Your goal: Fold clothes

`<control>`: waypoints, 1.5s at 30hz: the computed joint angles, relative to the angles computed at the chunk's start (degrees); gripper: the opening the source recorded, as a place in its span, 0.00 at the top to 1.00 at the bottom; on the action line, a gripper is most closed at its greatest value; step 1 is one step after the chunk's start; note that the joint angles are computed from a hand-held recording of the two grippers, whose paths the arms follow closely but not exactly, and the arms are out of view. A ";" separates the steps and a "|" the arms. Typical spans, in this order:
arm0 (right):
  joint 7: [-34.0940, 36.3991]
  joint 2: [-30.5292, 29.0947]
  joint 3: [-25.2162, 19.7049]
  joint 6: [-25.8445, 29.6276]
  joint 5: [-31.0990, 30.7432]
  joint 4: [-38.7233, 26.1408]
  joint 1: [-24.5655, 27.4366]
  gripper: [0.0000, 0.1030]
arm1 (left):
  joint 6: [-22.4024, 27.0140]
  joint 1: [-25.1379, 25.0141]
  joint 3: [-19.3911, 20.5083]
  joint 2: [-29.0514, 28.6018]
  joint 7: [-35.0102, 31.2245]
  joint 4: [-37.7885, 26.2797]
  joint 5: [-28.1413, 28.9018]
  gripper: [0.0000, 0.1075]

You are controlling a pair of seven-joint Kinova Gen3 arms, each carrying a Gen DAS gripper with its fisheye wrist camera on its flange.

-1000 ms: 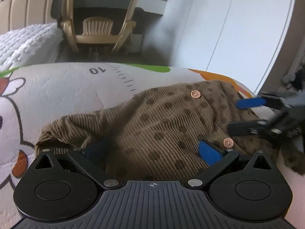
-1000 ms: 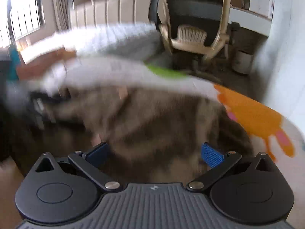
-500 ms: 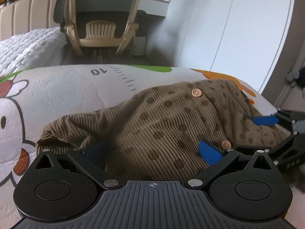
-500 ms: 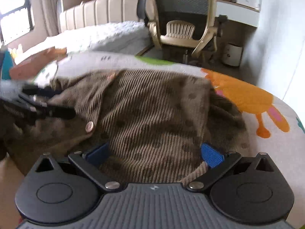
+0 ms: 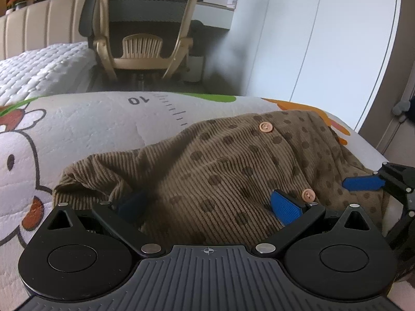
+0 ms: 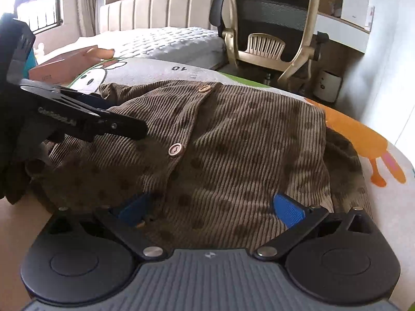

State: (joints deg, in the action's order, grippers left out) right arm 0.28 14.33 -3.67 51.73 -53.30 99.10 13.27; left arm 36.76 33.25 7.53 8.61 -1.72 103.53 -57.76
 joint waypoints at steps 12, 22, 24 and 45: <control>-1.31 0.78 1.16 3.30 -1.47 -6.80 0.78 0.00 | -4.19 -6.32 -0.08 -2.67 -11.70 -0.71 13.06 0.04; -21.63 8.16 17.24 -19.48 6.75 -13.43 -24.71 0.00 | -4.97 -9.10 1.95 -1.94 -10.46 -2.68 13.72 0.04; -25.99 8.68 16.66 -20.68 9.52 -13.46 -24.71 0.00 | -0.98 -5.84 -0.40 0.22 -11.05 -4.83 14.38 0.04; -16.66 2.77 -10.24 -3.10 8.90 -5.07 3.47 0.00 | 6.28 -2.89 0.52 -2.02 -10.42 -4.96 14.21 0.04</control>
